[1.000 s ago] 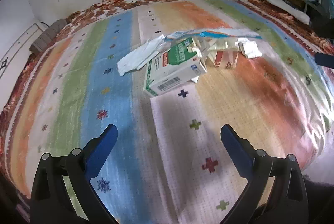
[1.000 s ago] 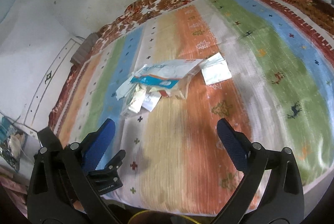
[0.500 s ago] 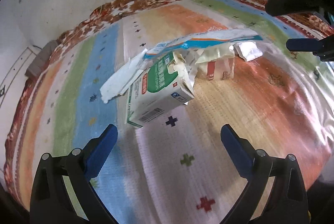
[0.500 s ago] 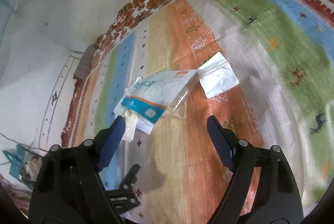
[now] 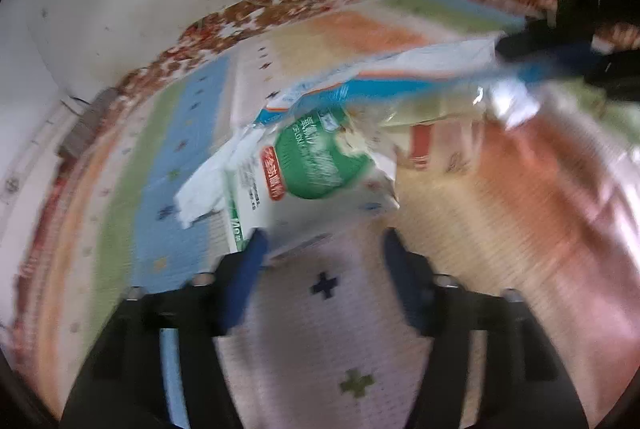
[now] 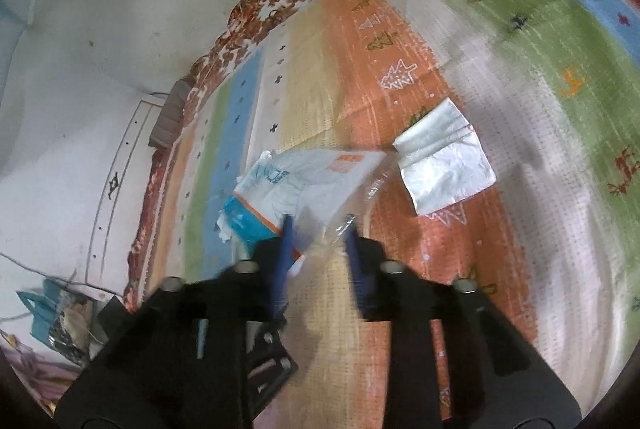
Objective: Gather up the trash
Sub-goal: 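Grasp the green eye drops box with the left gripper while the right gripper grasps the mask package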
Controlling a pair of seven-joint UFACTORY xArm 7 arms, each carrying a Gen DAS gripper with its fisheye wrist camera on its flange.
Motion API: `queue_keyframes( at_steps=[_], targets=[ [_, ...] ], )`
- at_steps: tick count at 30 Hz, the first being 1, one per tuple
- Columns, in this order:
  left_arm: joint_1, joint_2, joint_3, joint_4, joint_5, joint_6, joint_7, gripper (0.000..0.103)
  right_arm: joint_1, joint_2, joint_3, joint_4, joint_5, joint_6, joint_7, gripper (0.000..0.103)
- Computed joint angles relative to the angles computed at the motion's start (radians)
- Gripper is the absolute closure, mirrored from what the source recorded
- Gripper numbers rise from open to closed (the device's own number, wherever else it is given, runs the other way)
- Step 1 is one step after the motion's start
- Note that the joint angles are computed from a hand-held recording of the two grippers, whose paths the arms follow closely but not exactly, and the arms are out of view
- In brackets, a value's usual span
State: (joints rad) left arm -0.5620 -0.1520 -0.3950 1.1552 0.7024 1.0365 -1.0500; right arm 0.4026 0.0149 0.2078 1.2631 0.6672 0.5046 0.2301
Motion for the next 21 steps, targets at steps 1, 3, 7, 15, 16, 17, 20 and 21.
queue_keyframes(
  at_steps=[1,3,7,15,16,17,20,21],
  targets=[
    [0.003,-0.010,0.011,-0.011,-0.017,-0.027,-0.001,0.065,0.000,-0.001,0.000,0.001,-0.008,0.003,0.010,0.095],
    [0.021,-0.049,0.028,-0.050,-0.050,-0.077,-0.036,0.080,0.001,-0.007,0.000,0.001,-0.019,0.008,0.011,0.101],
    [0.066,-0.111,0.034,-0.105,-0.114,-0.134,-0.095,0.103,0.005,-0.018,0.000,0.008,-0.040,0.030,0.012,0.102],
    [0.133,-0.196,0.024,-0.180,-0.215,-0.256,-0.069,0.071,0.016,-0.034,0.004,0.059,-0.297,0.073,0.080,0.102],
    [0.142,-0.201,0.023,-0.183,-0.227,-0.265,-0.070,0.071,0.017,-0.033,0.005,0.065,-0.318,0.077,0.083,0.102],
    [0.152,-0.206,0.018,-0.187,-0.233,-0.268,-0.074,0.069,0.019,-0.031,0.006,0.074,-0.340,0.084,0.086,0.102],
    [0.156,-0.228,0.038,-0.217,-0.304,-0.331,-0.058,0.047,0.025,-0.029,0.009,0.087,-0.383,0.092,0.104,0.102],
    [0.158,-0.238,0.042,-0.228,-0.326,-0.352,-0.055,0.044,0.027,-0.029,0.010,0.090,-0.393,0.094,0.107,0.102]
  ],
)
